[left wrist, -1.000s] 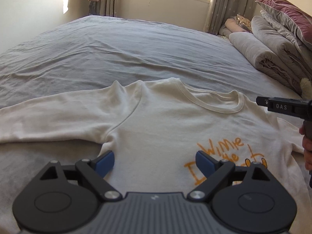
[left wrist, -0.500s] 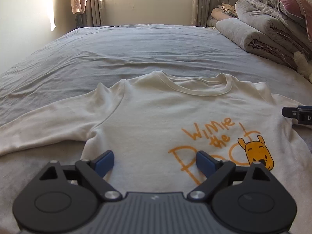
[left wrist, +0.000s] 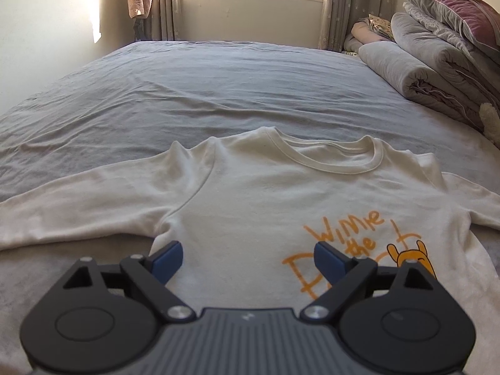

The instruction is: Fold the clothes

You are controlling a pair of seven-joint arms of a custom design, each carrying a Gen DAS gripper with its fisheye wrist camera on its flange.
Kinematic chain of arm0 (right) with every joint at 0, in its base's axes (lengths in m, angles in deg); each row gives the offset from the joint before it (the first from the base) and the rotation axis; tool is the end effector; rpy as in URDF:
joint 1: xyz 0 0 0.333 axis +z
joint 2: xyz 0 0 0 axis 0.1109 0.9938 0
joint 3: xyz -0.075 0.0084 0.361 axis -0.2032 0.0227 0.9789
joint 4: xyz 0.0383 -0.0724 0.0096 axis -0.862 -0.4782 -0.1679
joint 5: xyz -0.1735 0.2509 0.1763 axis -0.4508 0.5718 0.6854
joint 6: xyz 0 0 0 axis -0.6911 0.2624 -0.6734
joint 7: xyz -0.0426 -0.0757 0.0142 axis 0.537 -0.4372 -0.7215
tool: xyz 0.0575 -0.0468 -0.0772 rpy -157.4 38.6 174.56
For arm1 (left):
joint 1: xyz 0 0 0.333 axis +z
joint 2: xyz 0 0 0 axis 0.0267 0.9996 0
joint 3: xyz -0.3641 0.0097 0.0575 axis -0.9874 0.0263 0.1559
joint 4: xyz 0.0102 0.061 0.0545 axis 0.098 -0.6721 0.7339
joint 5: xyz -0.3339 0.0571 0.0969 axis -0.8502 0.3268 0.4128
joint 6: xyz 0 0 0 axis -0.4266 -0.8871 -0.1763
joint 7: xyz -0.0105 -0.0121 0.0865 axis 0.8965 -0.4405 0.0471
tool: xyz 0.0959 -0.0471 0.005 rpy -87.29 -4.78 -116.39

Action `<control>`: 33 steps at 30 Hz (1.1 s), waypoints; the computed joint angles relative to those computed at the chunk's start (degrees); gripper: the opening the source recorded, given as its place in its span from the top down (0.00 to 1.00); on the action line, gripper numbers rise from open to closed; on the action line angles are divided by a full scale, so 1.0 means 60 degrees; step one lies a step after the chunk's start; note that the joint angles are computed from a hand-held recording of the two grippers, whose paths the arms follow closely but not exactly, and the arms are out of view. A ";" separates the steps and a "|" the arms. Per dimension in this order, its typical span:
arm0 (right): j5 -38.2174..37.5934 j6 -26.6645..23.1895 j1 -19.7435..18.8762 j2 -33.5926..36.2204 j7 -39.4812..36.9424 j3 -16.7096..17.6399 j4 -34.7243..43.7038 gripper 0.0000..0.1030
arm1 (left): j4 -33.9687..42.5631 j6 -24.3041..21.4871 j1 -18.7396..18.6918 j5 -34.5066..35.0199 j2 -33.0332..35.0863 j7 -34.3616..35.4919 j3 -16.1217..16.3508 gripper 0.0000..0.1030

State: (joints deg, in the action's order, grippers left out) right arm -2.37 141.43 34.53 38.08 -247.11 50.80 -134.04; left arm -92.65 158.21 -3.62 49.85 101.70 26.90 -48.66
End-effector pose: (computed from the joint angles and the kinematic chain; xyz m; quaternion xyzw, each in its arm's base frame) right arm 0.6295 0.2685 0.4412 -0.3850 0.8299 -0.3542 0.1940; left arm 0.6349 -0.0382 0.4444 -0.6342 0.6571 -0.3026 0.2728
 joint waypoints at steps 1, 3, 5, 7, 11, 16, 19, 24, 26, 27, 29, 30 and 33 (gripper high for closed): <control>0.0179 -0.0249 0.0006 -0.0004 0.0050 -0.0005 -0.0004 0.31 | 0.0001 0.0008 0.0043 -0.0008 -0.0010 0.0000 -0.0043 0.11; 0.0279 -0.0251 -0.0044 -0.0097 0.0415 -0.0034 -0.0213 0.30 | 0.0007 0.0009 0.0036 -0.0008 -0.0020 -0.0011 -0.0022 0.11; 0.0228 -0.0309 -0.0048 -0.0153 0.0665 -0.0043 -0.0313 0.28 | 0.0021 -0.0022 -0.0006 0.0000 -0.0025 -0.0031 0.0038 0.11; 0.0279 -0.0670 0.0000 -0.0123 0.0731 -0.0016 -0.0225 0.28 | 0.0041 -0.0063 -0.0027 0.0011 -0.0024 -0.0054 0.0068 0.11; 0.0455 -0.1184 0.0037 0.0069 0.0679 0.0053 0.0111 0.24 | 0.0061 -0.0137 -0.0117 0.0045 -0.0028 -0.0141 0.0180 0.11; -0.0182 -0.0787 0.0102 0.0235 0.1267 -0.0122 0.0073 0.22 | 0.0053 -0.0179 0.0085 0.0072 -0.0060 -0.0143 -0.0009 0.11; -0.0887 -0.0319 0.0121 0.0265 0.1685 -0.0248 -0.0074 0.33 | 0.0053 -0.0182 0.0162 0.0081 -0.0066 -0.0131 -0.0080 0.11; -0.1703 0.0665 -0.0038 0.0096 0.2370 -0.0331 -0.0416 0.75 | 0.0087 -0.0262 0.0173 0.0110 -0.0049 -0.0131 -0.0085 0.11; -0.1977 0.1055 -0.0113 0.0027 0.2743 -0.0340 -0.0517 0.85 | 0.0094 -0.0312 0.0179 0.0121 -0.0052 -0.0143 -0.0094 0.11; -0.2052 0.1121 -0.0129 -0.0001 0.2843 -0.0335 -0.0550 0.86 | 0.0089 -0.0329 0.0239 0.0119 -0.0061 -0.0126 -0.0162 0.11; -0.2255 0.1357 -0.0175 -0.0094 0.3142 -0.0334 -0.0626 0.87 | 0.0070 -0.0328 0.0323 0.0129 -0.0082 -0.0081 -0.0256 0.11; -0.2361 0.1474 -0.0199 -0.0139 0.3296 -0.0332 -0.0662 0.87 | 0.0064 -0.0319 0.0342 0.0132 -0.0089 -0.0067 -0.0276 0.11; -0.2889 0.1742 -0.0167 -0.0248 0.3816 -0.0332 -0.0641 0.88 | 0.0084 -0.0353 0.0471 0.0088 -0.0105 -0.0041 -0.0400 0.11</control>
